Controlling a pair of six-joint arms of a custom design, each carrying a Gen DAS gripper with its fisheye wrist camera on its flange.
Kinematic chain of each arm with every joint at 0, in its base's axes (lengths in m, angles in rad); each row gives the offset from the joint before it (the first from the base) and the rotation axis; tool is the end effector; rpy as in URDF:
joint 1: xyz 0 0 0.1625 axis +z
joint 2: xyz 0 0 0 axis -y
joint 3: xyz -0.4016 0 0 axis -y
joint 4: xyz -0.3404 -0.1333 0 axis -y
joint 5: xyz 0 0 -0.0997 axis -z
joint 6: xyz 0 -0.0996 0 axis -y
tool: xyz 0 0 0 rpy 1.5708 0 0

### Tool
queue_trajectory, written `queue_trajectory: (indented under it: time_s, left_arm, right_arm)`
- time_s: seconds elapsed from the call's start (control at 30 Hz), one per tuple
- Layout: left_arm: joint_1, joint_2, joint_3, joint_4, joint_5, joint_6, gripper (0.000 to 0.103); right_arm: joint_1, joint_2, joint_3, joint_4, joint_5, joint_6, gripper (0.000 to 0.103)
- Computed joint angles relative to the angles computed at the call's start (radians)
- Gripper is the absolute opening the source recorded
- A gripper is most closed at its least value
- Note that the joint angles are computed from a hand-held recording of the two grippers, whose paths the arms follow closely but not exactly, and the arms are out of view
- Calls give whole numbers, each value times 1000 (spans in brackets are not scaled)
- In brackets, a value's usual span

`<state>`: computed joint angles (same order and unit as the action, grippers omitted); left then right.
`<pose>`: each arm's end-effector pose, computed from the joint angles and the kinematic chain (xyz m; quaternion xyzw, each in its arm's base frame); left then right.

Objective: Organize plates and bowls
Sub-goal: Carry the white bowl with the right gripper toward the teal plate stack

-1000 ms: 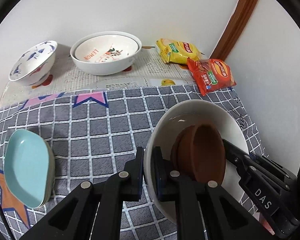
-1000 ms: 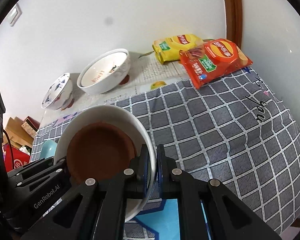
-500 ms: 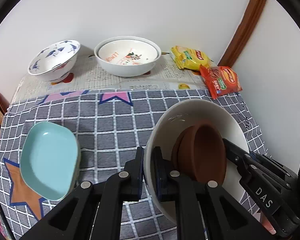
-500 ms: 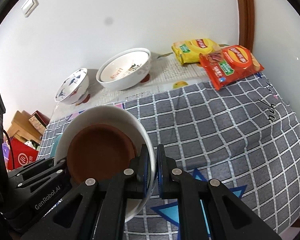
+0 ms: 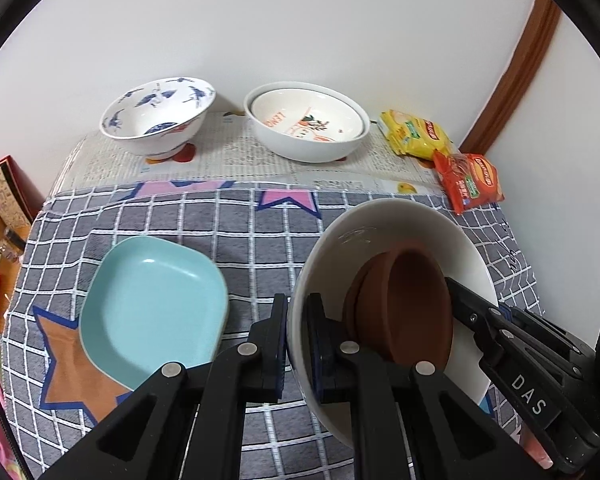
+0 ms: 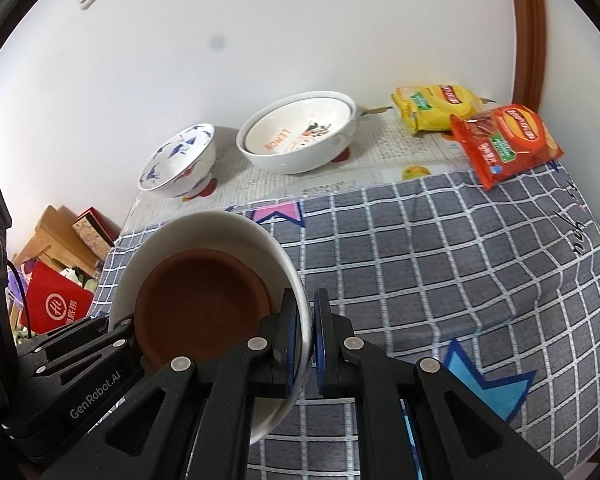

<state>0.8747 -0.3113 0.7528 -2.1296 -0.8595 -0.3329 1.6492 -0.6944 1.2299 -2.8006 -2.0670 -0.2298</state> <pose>-0.3595 -0.7394 0.0768 0.1489 0.9241 -0.2189 0.2756 0.1431 -0.7250 0.2423 0.0574 -0.9136 0.3114 0.2552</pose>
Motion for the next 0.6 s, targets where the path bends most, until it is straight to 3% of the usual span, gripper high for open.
queue_trajectory:
  time_s: [0.6]
  left_arm:
    - [53,-102,130,-67,38,-32,10]
  right_arm:
    - [41,122,-117,64,21,-9,8]
